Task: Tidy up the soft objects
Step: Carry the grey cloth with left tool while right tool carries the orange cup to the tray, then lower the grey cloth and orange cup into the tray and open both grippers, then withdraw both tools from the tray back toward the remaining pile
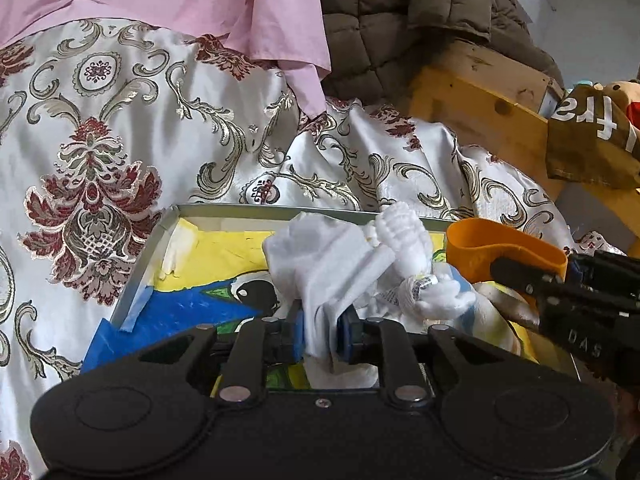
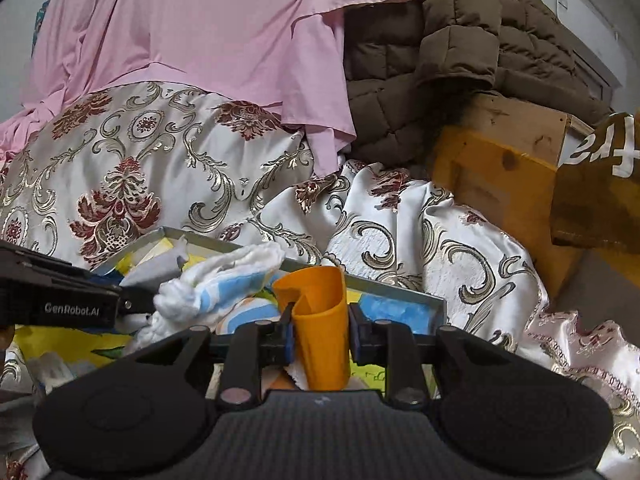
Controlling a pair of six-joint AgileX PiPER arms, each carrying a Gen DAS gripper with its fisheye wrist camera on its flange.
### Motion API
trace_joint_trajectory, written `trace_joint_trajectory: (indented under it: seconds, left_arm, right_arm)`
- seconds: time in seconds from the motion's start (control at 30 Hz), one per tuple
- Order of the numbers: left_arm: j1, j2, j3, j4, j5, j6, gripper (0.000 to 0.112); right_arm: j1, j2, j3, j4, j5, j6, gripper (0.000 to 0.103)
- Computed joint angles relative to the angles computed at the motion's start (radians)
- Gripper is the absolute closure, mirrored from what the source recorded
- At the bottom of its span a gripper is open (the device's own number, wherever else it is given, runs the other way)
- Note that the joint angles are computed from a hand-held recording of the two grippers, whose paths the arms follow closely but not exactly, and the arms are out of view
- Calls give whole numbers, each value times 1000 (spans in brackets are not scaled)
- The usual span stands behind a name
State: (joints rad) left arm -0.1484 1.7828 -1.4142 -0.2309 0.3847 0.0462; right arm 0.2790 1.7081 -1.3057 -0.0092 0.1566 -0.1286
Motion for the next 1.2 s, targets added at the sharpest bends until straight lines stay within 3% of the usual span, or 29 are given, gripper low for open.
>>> trace_joint_trajectory:
  seconds: [0.07,0.17,0.37,0.5,0.7,0.93,1.07,1.2]
  left_arm:
    - [-7,-11,12,42,-10,-45,87]
    - [-15,-34,41,83,-23,-103,76]
    - [-41,-113,119,204,-57,-240,51]
    - [-60,-190,183,288,-68,-342,42]
    - [-98,-348,280,438,-47,-513,35]
    - [-161,-602,369,594,57,-692,19]
    - [-247,-754,402,730,165,-843,14]
    - [-415,-884,431,925,313,-1029,11]
  right_arm:
    - [-3,-12,20,43,-11,-37,69]
    - [-6,-33,47,117,-23,-108,49]
    - [-1,-113,116,122,-40,-120,37]
    - [3,-192,167,140,-42,-146,28]
    - [19,-358,227,34,1,-51,16]
    - [56,-582,256,-35,129,62,6]
    - [98,-710,275,-79,203,136,0]
    - [208,-832,300,-274,288,349,0]
